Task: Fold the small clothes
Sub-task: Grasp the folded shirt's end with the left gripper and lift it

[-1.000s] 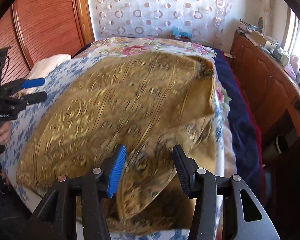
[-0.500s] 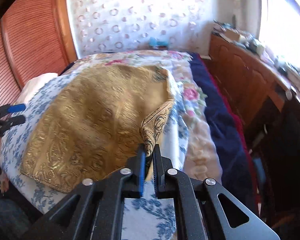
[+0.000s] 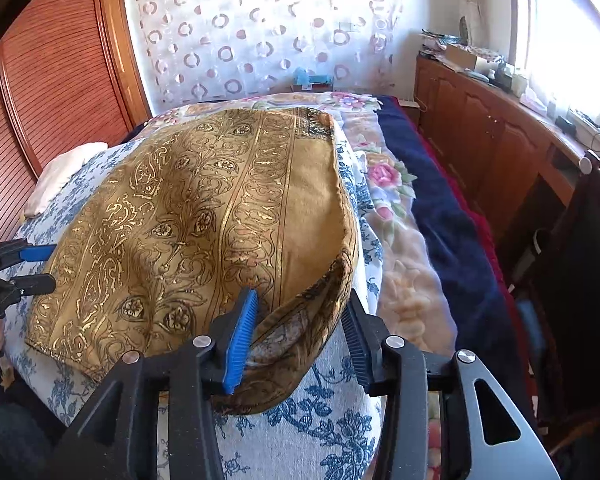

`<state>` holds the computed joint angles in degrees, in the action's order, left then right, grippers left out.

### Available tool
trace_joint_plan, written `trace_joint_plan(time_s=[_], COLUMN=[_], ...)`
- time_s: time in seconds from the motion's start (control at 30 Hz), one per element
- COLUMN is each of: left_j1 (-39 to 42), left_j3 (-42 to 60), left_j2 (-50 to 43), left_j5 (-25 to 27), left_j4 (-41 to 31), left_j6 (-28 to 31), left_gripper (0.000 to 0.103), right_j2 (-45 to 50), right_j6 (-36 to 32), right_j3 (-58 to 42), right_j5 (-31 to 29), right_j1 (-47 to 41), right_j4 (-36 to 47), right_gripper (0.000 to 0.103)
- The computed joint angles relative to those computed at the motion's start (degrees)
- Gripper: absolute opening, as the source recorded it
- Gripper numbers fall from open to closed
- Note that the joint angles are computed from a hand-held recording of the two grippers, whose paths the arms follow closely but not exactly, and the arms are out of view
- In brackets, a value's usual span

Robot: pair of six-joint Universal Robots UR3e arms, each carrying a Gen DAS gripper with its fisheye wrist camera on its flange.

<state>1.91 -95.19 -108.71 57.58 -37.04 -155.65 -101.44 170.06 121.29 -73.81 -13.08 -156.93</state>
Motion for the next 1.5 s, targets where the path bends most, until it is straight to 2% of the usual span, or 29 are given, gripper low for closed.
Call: trace_joint_plan(time_s=[0.13, 0.27, 0.33, 0.4, 0.47, 0.67, 0.9, 1.03, 1.23, 1.43, 1.5], left_j1=[-0.48, -0.86, -0.49, -0.31, -0.16, 1.34, 0.41, -0.13, -0.80, -0.68, -0.54], left_j3=[-1.71, -2.51, -3.63, -4.20, -4.42, 0.02, 9.51, 11.99, 14.23, 14.77, 15.14], left_j2=[1.20, 1.41, 2.30, 3.03, 3.96, 6.28, 3.35, 2.13, 1.07, 0.54, 0.24], left_j5=[-0.40, -0.93, -2.22, -2.87, -3.33, -8.62, -9.47, -9.02, -8.12, -8.08, -8.10], left_j4=[-1.03, -2.66, -3.30, -3.38, -2.92, -3.83, -4.81, -4.60, -3.66, -3.15, -3.03], left_j6=[0.77, 1.74, 2.80, 2.93, 2.98, -0.13, -3.30, -4.09, -5.95, -6.69, -6.94], left_gripper=[0.061, 0.053, 0.042, 0.020, 0.011, 0.009, 0.009, 0.009, 0.009, 0.009, 0.009], right_j2=[-1.53, -2.78, -4.00, -5.50, -7.15, -11.80, -13.47, -11.38, -2.84, 0.36, 2.04], right_j6=[0.15, 0.30, 0.22, 0.29, -0.08, -0.91, -3.64, -5.05, -7.05, -7.36, -7.37], right_j3=[1.32, 2.41, 3.08, 3.72, 4.52, 6.47, 9.21, 9.75, 6.22, 4.51, 3.72], right_j5=[-0.63, -0.94, -1.18, -1.80, -1.36, -1.09, 4.22, 2.92, -5.40, -5.40, -7.11], right_j1=[0.18, 0.83, 1.13, 1.97, 2.35, 6.17, 9.95, 12.55, 15.80, 12.97, 13.03], right_j4=[-1.53, -3.34, -3.98, -4.27, -4.16, -3.80, -3.02, -4.16, -6.48, -6.58, -7.85], right_gripper=[0.046, 0.057, 0.061, 0.063, 0.064, 0.070, 0.076, 0.076, 0.076, 0.076, 0.076])
